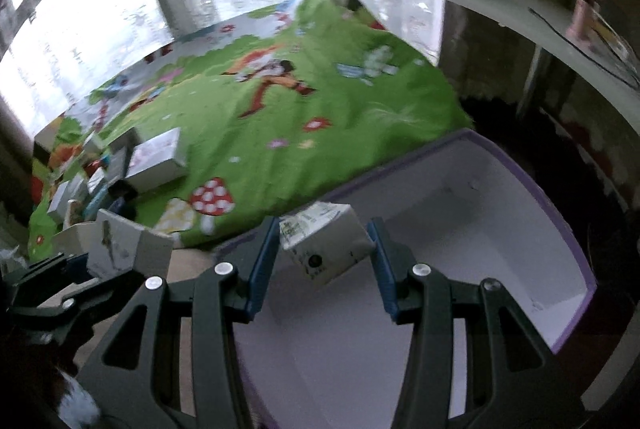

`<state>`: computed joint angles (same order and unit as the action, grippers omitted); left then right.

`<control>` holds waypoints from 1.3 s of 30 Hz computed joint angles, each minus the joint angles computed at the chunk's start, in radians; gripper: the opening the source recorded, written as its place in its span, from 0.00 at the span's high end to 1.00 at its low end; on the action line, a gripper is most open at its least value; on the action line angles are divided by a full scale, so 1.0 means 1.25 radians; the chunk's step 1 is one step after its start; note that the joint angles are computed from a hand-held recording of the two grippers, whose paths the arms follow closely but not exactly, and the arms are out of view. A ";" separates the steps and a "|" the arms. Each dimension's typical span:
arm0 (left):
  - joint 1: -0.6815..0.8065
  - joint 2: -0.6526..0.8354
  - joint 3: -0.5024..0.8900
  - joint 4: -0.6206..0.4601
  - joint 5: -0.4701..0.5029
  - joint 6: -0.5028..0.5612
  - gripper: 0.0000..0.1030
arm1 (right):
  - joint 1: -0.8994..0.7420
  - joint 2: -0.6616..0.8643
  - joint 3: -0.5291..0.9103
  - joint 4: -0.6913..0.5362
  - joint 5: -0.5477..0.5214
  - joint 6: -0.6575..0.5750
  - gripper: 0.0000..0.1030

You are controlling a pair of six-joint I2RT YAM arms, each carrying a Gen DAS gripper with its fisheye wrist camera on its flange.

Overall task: Organize rigid objects
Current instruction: 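Carry both boxes over the purple storage box and open both tools, then move both open tools back to the boxes on the cloth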

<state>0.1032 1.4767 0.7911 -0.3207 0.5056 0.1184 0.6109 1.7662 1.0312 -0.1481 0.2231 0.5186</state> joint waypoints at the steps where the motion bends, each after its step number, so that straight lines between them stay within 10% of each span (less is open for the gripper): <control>1: -0.015 0.000 -0.001 0.003 -0.002 -0.001 0.45 | -0.009 -0.008 -0.012 0.002 -0.001 0.005 0.51; 10: -0.054 -0.022 -0.014 0.014 -0.050 0.000 0.19 | -0.048 -0.045 -0.059 0.011 0.003 0.015 0.32; 39: 0.622 0.053 0.023 -0.079 0.119 0.218 0.18 | 0.191 0.179 0.249 -0.097 -0.068 0.002 0.04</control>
<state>0.8802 1.5435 0.8197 -0.4191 0.6540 0.3906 0.8495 1.9895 1.3424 -0.2698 0.1381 0.5216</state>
